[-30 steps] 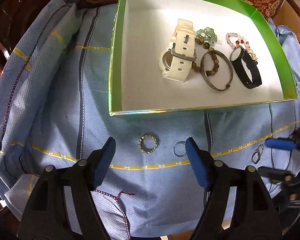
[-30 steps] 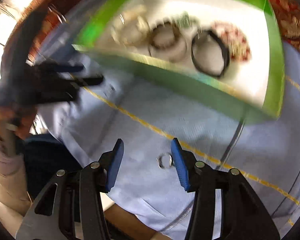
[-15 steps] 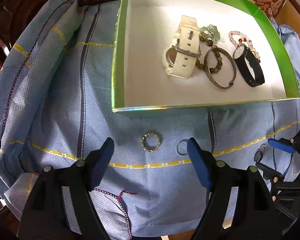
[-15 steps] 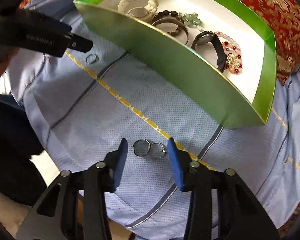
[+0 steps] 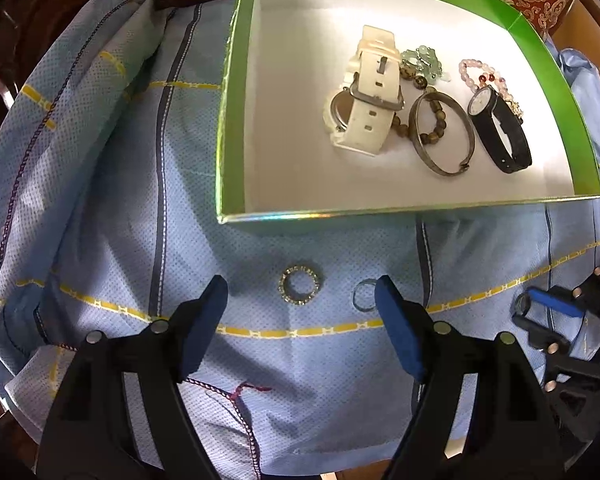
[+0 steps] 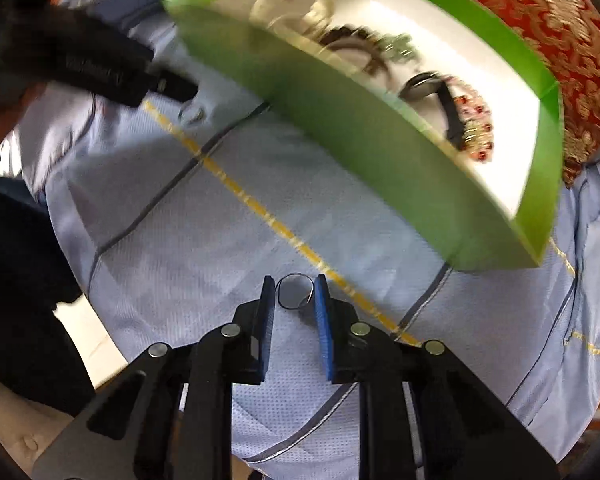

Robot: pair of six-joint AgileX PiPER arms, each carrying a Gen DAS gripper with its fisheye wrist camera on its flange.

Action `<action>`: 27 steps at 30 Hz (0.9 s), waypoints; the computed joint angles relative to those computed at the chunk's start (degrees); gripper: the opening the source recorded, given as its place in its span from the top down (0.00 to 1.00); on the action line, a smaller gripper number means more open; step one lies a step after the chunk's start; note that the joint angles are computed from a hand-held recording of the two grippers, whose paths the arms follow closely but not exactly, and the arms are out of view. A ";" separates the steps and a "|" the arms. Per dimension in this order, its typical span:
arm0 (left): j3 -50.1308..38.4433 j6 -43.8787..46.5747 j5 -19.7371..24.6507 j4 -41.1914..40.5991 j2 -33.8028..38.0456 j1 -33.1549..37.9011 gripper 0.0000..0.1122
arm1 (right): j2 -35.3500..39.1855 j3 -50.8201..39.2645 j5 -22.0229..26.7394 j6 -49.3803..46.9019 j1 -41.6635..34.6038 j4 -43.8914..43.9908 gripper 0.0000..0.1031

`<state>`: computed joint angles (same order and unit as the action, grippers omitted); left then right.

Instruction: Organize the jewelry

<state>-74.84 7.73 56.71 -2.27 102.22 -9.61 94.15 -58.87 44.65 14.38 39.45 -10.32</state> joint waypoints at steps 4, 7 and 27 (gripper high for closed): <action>0.04 -0.82 -1.31 -0.14 0.41 -0.97 0.33 | -2.46 0.81 -1.20 0.43 -2.10 0.83 0.80; -0.13 -3.20 -1.78 1.34 1.40 -2.28 0.45 | -1.59 0.34 -0.82 1.08 -2.01 0.77 0.80; 3.44 -7.92 -3.21 4.33 -1.60 -8.06 0.82 | -2.02 1.11 -2.10 0.02 -4.20 2.20 0.80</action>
